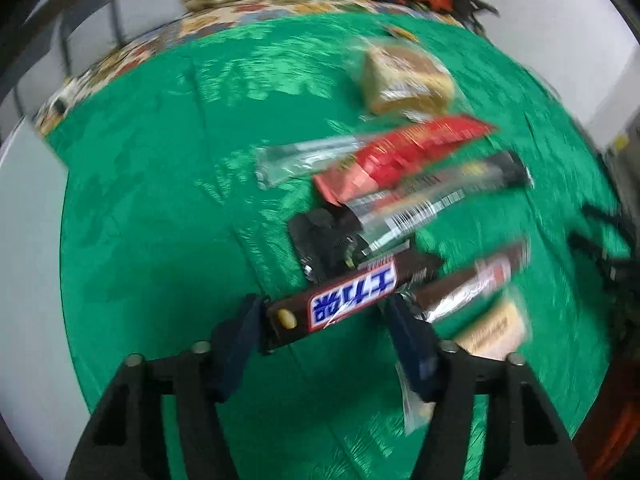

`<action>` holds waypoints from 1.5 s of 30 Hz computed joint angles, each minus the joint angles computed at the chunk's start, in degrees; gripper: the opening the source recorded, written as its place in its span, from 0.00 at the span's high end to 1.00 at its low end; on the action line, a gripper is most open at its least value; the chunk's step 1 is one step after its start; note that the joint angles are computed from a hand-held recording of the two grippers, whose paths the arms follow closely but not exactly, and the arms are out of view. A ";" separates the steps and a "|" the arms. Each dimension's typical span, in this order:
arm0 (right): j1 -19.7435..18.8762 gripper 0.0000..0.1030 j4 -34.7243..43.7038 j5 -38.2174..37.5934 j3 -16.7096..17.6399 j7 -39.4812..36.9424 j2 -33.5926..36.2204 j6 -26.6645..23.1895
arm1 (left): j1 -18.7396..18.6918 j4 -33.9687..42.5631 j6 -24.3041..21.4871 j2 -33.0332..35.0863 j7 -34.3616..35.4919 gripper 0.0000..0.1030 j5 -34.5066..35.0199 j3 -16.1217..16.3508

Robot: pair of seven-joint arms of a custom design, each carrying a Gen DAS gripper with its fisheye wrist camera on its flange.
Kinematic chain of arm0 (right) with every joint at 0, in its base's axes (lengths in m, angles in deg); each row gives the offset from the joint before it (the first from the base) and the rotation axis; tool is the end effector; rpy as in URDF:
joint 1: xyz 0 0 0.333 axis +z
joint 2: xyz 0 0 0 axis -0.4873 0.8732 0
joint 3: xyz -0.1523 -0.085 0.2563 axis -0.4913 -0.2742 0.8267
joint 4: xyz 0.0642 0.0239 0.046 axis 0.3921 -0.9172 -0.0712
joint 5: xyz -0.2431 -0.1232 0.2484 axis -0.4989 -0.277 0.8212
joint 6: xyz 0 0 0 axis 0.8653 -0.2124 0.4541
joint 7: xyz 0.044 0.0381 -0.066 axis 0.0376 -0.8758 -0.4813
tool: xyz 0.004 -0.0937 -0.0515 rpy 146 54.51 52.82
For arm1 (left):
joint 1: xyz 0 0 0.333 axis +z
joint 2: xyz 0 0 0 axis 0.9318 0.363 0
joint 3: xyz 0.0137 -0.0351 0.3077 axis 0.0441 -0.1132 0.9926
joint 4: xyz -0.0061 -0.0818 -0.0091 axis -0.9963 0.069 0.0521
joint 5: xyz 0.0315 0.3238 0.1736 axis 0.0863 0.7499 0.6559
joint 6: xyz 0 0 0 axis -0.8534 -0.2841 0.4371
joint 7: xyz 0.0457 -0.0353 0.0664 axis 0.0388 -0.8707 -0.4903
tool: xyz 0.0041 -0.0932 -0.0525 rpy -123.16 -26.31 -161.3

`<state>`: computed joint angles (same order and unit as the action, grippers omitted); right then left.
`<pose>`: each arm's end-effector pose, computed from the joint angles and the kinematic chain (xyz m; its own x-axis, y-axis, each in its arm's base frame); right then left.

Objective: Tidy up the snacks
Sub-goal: 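Grasp the dark chocolate bar with blue lettering using the left tool, then lower the chocolate bar onto the bedspread and open the left tool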

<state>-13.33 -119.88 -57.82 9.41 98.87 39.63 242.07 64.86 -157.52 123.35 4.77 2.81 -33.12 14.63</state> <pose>0.5605 0.1794 0.4651 0.2967 -0.9546 -0.0269 -0.7652 -0.2208 -0.6047 0.6098 -0.1509 0.4870 -0.2733 -0.9607 0.0489 -0.8880 0.2324 -0.3969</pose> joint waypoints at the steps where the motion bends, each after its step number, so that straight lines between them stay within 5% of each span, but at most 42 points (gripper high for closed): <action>1: 0.01 0.15 0.00 0.00 -0.01 0.00 0.00 0.00 | -0.01 -0.25 -0.09 -0.13 1.50 0.51 -0.31 -0.41; 3: 0.02 0.15 0.02 0.00 -0.02 0.01 0.01 -0.01 | 0.93 1.57 -3.16 0.51 6.42 0.73 -4.44 -1.43; 8: 0.03 0.15 0.02 0.00 -0.04 0.01 0.02 0.00 | -0.74 2.23 -7.19 -0.07 6.05 0.78 -1.84 -0.90; 10: 0.04 0.15 0.04 0.01 -0.04 0.01 0.02 -0.03 | -2.28 1.38 -6.96 -0.92 3.51 0.75 3.13 -0.35; 12: 0.04 0.15 0.04 0.01 -0.04 0.01 0.02 -0.03 | -3.06 0.67 -5.34 -1.65 2.05 0.48 6.08 -0.13; 13: 0.04 0.15 0.04 0.01 -0.04 0.01 0.02 -0.03 | -3.29 0.15 -3.56 -2.00 1.47 0.42 7.22 -0.04; 16: 0.04 0.15 0.01 -0.03 -0.05 0.03 -0.01 -0.04 | -4.14 1.24 -1.85 -0.80 -0.51 0.40 10.41 0.06; 17: 0.04 0.15 0.01 -0.03 -0.05 0.03 -0.01 -0.04 | -4.08 2.07 -2.53 -0.07 -0.05 0.42 9.95 -0.16; 20: 0.03 0.15 0.01 -0.04 -0.05 0.03 -0.01 -0.04 | -3.91 3.45 -3.43 1.36 1.62 0.70 8.33 -0.82; 24: 0.03 0.15 0.05 -0.03 -0.04 0.03 0.02 -0.05 | -3.58 1.46 -2.83 -0.14 0.87 0.76 6.76 -0.84; 27: 0.03 0.15 0.06 -0.01 -0.04 0.02 0.03 -0.04 | -3.50 -5.60 -0.20 -5.69 -4.05 0.83 6.75 -0.08; 34: 0.04 0.15 0.10 -0.06 -0.06 0.05 0.07 -0.05 | -2.99 -24.12 2.58 -21.37 -27.25 0.83 9.87 1.47; 37: 0.07 0.15 0.15 -0.17 -0.08 0.16 0.11 -0.06 | -3.42 -30.14 7.65 -25.83 -30.20 0.66 8.32 1.99; 39: 0.08 0.15 0.14 -0.24 -0.10 0.19 0.11 -0.05 | -3.07 -30.30 8.34 -25.34 -31.83 0.35 10.64 1.35; 45: 0.05 0.15 0.18 -0.12 -0.07 0.11 0.14 -0.07 | -1.81 -28.87 12.13 -20.24 -39.58 0.31 20.44 -0.23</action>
<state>-13.28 -119.70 -57.94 9.34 98.98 39.77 242.00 63.05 -186.38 135.48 -15.47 -36.77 -12.68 14.40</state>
